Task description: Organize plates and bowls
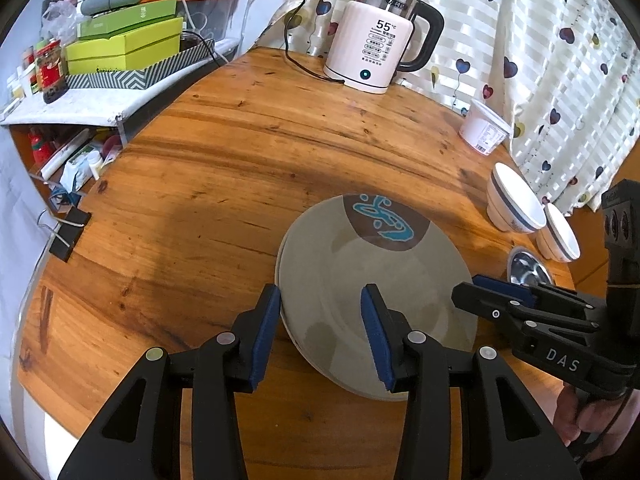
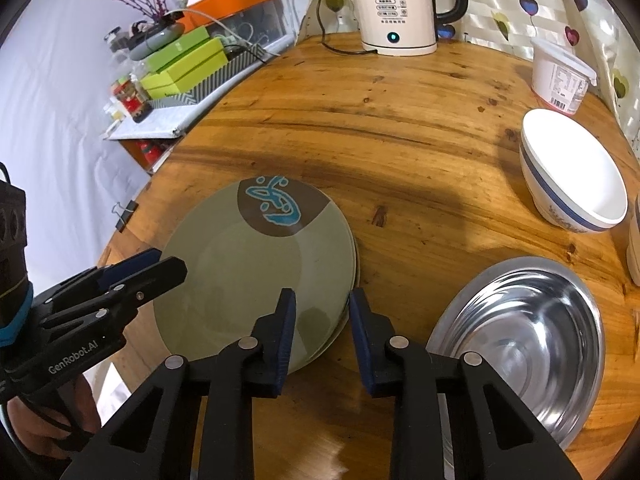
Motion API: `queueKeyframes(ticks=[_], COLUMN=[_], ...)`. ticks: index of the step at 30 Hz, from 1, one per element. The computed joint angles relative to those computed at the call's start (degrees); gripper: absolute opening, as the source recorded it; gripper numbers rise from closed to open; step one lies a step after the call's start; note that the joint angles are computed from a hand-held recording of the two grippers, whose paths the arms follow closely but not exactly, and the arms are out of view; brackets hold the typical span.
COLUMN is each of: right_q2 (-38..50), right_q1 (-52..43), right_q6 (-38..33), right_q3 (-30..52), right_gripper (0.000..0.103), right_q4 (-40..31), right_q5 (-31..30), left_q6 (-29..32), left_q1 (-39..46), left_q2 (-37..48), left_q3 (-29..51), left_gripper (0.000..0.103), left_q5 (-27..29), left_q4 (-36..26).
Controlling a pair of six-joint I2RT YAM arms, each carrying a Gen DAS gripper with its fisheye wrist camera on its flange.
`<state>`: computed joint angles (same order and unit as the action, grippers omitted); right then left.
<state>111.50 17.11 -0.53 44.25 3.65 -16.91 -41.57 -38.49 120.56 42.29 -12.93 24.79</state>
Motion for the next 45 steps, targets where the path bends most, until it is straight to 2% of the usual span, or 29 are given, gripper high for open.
queueKeyframes(ticks=[20,28,37,45], right_q2=[-0.04,-4.09,-12.49,-16.52], right_q1=[-0.62,-2.40,-4.76,-9.14], right_q6=[-0.06,-0.83,-2.96,-4.70], right_q3=[0.60,-1.90,-6.35,-9.02], right_gripper=[0.026,0.027,0.046,0.049], right_q4=[-0.67,-0.86,-1.11,-1.29], right_q5=[-0.56,-0.48,0.06,-0.81], left_q6=[-0.07,0.07,1.00,2.41], left_q1=[0.26,-0.61,-2.69,-4.30], left_q2=[0.24,-2.54,-5.17,-4.65], left_q3=[0.19,-1.39,-0.33,3.18], left_gripper=[0.043,0.043,0.043,0.043], left_q5=[0.58,-0.72,-1.94,-1.32], left_q4=[0.41,0.43,-1.70,-3.82])
